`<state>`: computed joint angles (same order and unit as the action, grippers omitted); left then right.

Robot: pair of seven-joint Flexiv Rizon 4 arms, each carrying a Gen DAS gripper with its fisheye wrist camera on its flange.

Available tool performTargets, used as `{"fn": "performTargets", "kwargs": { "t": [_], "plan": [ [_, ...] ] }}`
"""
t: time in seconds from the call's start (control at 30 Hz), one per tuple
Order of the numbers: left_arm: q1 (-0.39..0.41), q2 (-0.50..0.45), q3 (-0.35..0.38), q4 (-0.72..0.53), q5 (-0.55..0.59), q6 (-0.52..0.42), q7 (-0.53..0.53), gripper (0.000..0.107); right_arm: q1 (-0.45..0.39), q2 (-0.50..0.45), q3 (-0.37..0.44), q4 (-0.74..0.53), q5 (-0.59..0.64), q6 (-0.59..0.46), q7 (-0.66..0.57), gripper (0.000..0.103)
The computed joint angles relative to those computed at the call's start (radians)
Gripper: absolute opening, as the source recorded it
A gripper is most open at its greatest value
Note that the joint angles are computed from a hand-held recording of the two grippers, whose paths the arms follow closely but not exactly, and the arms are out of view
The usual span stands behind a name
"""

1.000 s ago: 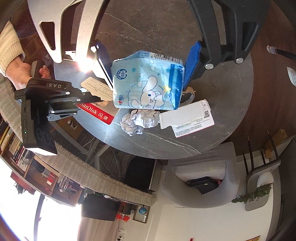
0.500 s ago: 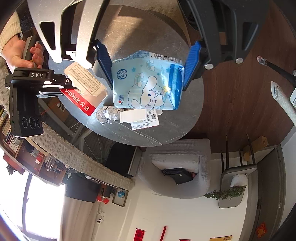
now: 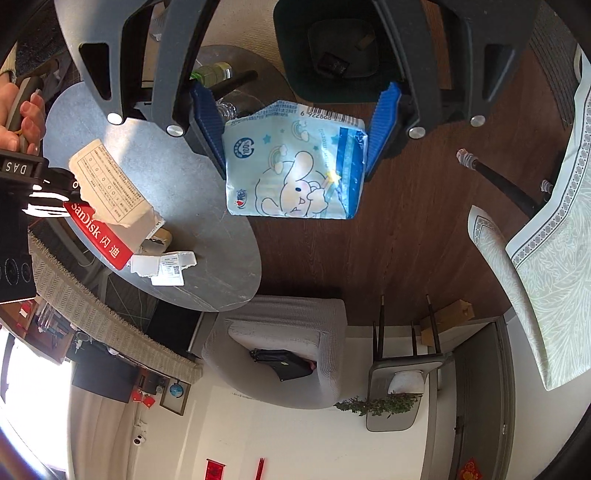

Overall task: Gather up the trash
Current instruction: 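Carry both items over the green bin and open both grippers to drop them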

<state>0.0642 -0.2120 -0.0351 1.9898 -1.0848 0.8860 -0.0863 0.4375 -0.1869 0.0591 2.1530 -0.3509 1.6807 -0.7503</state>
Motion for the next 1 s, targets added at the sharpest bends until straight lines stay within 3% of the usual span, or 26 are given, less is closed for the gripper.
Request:
{"fn": "performTargets", "kwargs": {
  "t": [0.23,0.43,0.53,0.77,0.83,1.0],
  "plan": [
    [0.033,-0.046,0.023,0.012,0.123,0.041,-0.016,0.071,0.073,-0.062,-0.045,-0.088,-0.044,-0.024,0.012,0.001],
    [0.073,-0.079,0.034,0.018,0.253,0.054,-0.043,0.071,0.074,-0.113,-0.017,-0.165,-0.061,-0.088,0.009,0.001],
    [0.090,-0.092,0.040,0.024,0.324,0.059,-0.053,0.071,0.109,-0.128,-0.051,-0.194,-0.112,-0.145,0.029,0.001],
    [0.106,-0.129,0.051,0.047,0.502,0.104,-0.081,0.075,0.085,-0.189,0.025,-0.292,-0.123,-0.273,0.001,0.001],
    [0.114,-0.139,0.054,0.044,0.542,0.102,-0.090,0.081,0.076,-0.209,0.049,-0.319,-0.104,-0.299,-0.018,0.001],
    [0.143,-0.133,0.039,0.056,0.555,0.117,-0.069,0.086,0.068,-0.251,0.088,-0.378,-0.052,-0.366,-0.064,0.001]
  ]
}}
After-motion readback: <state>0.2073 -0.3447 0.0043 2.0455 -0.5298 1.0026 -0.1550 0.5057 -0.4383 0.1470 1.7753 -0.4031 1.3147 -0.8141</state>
